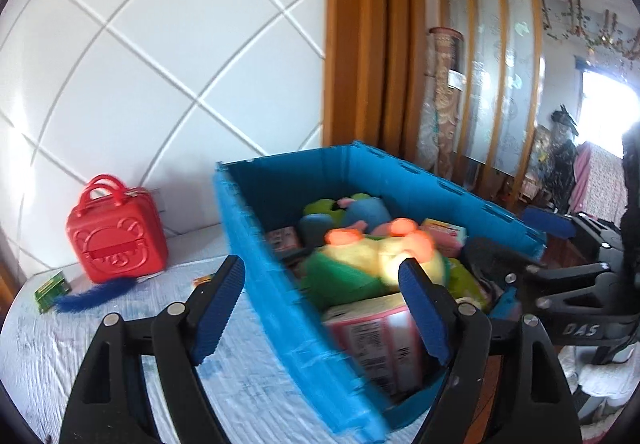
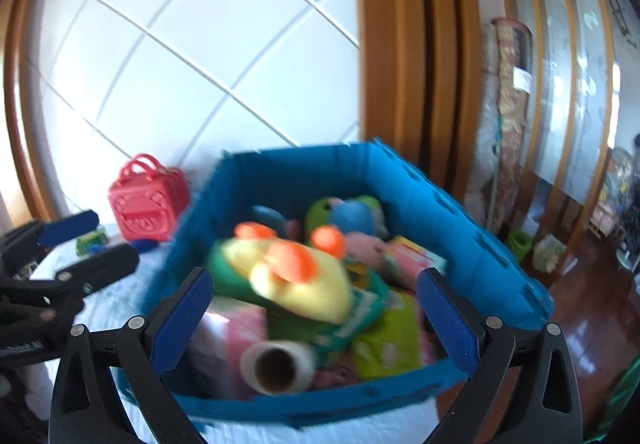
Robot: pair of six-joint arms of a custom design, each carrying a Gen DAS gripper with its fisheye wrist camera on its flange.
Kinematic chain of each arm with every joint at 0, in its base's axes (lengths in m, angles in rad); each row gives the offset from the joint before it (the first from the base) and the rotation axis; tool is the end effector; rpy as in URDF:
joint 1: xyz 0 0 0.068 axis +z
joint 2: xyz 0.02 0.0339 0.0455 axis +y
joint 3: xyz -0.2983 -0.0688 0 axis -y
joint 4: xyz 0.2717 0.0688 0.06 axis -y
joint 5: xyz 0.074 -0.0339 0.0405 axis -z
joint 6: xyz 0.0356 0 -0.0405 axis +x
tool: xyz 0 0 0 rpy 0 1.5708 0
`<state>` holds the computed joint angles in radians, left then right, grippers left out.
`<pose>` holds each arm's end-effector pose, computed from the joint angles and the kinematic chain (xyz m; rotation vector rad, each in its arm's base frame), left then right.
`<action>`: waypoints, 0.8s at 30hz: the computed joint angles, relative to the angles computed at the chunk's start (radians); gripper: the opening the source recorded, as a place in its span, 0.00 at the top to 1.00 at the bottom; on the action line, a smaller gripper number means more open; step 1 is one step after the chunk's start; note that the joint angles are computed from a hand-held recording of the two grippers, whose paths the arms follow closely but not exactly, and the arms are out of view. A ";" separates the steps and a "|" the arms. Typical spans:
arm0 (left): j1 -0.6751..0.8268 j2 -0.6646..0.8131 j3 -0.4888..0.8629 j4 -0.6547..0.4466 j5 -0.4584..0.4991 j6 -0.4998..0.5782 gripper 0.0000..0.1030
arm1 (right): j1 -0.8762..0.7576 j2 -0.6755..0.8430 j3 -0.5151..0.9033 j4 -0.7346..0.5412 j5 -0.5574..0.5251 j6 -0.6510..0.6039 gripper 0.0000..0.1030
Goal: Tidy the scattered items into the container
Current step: 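Withdraw both tools from the crate toward the two medicine boxes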
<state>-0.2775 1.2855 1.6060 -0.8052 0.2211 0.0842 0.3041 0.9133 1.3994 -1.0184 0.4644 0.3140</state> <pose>0.2587 -0.0818 0.4916 0.5053 1.9977 -0.3469 0.1394 0.0270 0.4759 0.2837 2.0236 -0.1041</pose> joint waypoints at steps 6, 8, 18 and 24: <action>0.424 0.040 0.024 -0.069 0.265 0.145 0.23 | 0.371 0.219 0.149 0.014 0.263 0.128 0.00; 0.559 0.084 0.052 -0.098 0.340 0.199 0.23 | 0.435 0.301 0.197 0.048 0.293 0.141 0.00; 0.958 0.417 0.288 -0.168 0.439 0.323 0.23 | 0.490 0.707 0.479 0.118 0.189 0.177 0.00; 1.025 0.621 0.455 -0.199 0.363 0.324 0.23 | 0.443 0.890 0.601 0.119 0.052 0.178 0.00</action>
